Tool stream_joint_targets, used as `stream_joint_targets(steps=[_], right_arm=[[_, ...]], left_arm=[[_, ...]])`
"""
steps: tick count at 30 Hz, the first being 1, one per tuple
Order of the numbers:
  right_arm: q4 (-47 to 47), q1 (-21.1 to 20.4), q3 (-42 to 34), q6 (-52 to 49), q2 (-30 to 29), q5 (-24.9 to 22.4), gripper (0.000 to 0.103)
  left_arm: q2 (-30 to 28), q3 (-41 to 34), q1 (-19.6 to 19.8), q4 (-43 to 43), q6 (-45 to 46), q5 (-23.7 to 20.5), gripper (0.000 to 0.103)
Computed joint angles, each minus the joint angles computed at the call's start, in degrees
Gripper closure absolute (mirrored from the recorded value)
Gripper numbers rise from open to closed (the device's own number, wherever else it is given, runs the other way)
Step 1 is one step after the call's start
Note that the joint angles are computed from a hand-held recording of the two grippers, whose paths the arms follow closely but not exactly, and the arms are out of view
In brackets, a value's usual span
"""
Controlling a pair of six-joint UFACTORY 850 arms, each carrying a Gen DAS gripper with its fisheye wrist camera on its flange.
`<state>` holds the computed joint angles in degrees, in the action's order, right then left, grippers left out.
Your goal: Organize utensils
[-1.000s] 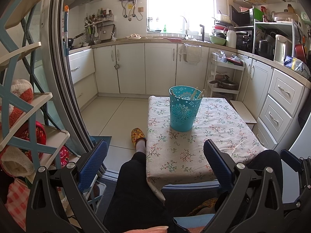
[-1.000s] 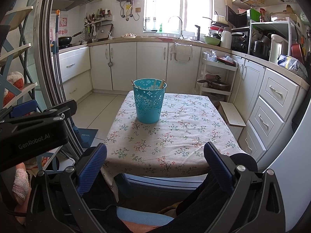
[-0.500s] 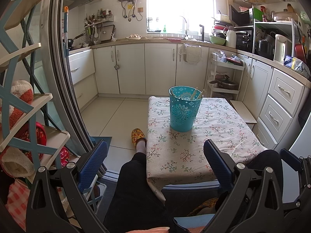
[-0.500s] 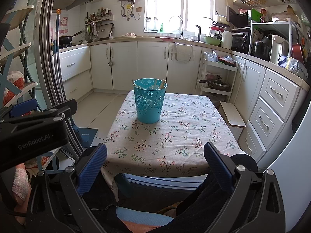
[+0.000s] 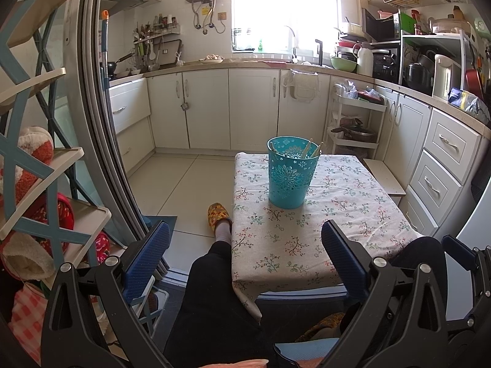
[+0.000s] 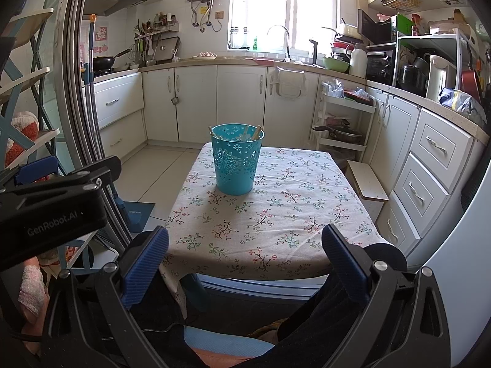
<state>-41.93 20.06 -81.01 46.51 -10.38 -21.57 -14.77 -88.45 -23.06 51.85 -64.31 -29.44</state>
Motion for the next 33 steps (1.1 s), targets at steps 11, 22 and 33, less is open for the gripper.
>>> stream_joint_targets(steps=[11,22,33], right_arm=[[-0.2,0.1,0.0,0.2,0.0,0.0,0.007],[-0.4,0.2,0.0,0.4,0.0,-0.1,0.007],[-2.3,0.7,0.0,2.3,0.0,-0.3,0.007]], left_arm=[[0.2,0.1,0.1,0.0,0.1,0.0,0.008],[0.5,0.3,0.5,-0.9,0.7,0.3,0.008],[1.0,1.4,0.2,3.9,-3.1,0.3,0.008]])
